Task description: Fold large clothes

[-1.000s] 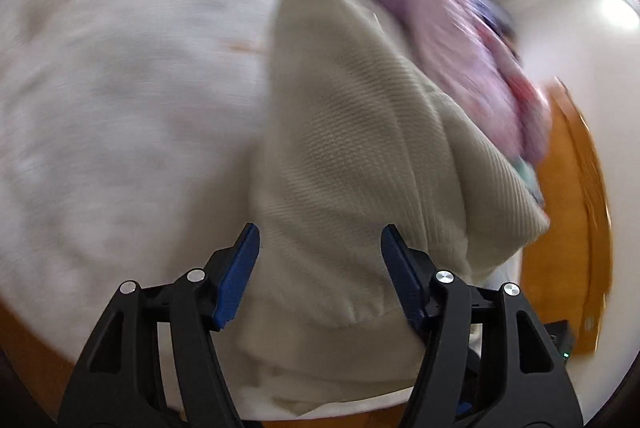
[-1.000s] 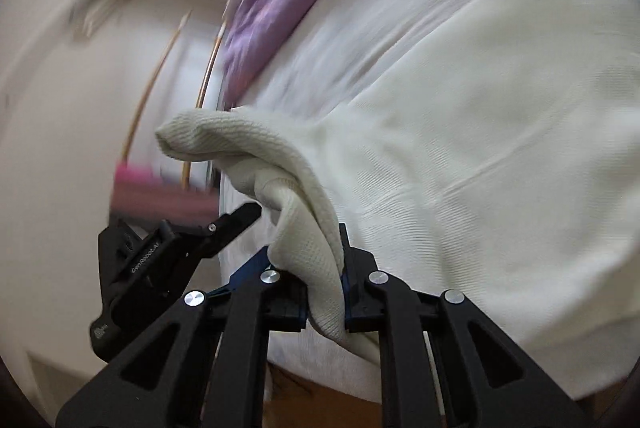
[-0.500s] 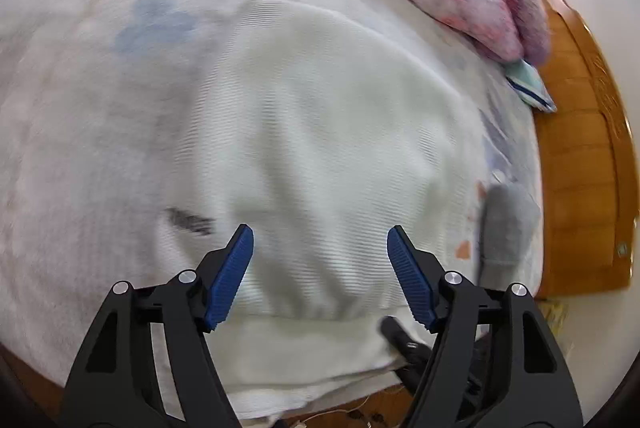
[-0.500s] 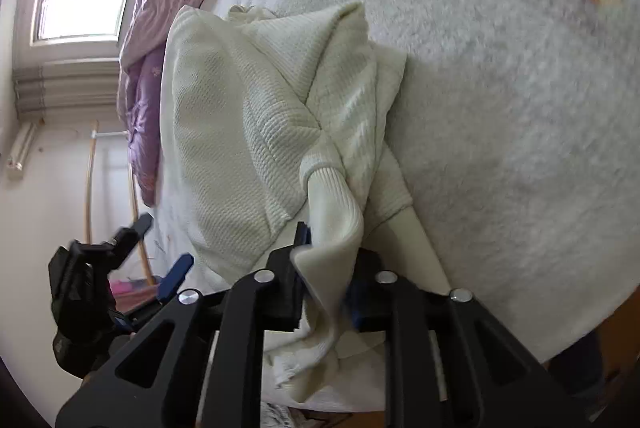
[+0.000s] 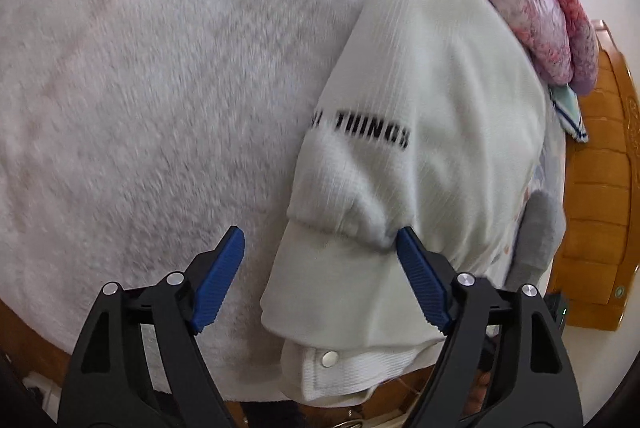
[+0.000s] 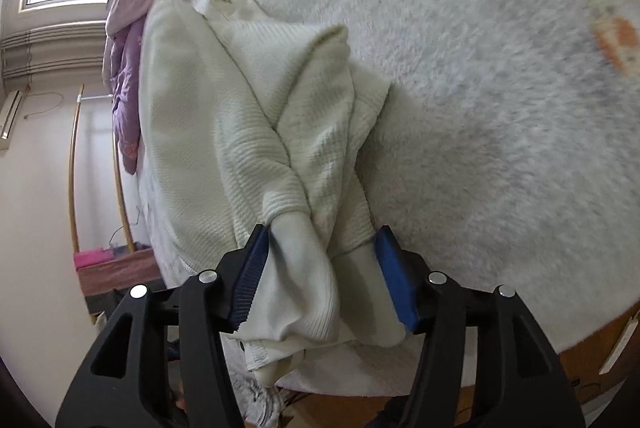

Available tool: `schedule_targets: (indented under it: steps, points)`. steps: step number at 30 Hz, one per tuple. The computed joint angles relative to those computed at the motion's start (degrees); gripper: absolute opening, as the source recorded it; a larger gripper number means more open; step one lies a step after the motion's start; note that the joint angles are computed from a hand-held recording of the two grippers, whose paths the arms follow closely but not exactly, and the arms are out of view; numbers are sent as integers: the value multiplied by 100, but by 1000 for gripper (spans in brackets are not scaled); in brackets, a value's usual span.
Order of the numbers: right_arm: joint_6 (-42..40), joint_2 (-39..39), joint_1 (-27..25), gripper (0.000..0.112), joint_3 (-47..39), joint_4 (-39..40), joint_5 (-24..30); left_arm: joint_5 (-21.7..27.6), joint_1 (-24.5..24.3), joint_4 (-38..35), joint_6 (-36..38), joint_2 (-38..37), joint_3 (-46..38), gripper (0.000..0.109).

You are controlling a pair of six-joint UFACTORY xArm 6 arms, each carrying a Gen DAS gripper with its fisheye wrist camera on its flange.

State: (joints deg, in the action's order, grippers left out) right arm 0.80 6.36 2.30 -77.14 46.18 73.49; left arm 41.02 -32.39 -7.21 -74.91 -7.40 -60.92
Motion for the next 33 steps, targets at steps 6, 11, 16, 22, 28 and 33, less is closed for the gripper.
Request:
schedule_targets:
  steps: [6, 11, 16, 22, 28, 33]
  points:
    - [-151, 385, 56, 63, -336, 18, 104, -244, -97, -298, 405, 243, -22, 83]
    - [-397, 509, 81, 67, -509, 151, 151, -551, -87, -539, 641, 344, 129, 88]
    - [-544, 856, 122, 76, -771, 593, 361, -473, -15, -800, 1211, 575, -140, 88]
    - [-587, 1091, 209, 90, -967, 840, 309, -488, -30, -943, 1336, 978, -556, 89]
    - [-517, 1008, 306, 70, -808, 1062, 116, -462, 129, -1694, 1948, 941, -472, 90]
    - [-333, 894, 328, 56, -554, 1259, -128, -364, 256, -1711, 2195, 982, -587, 77]
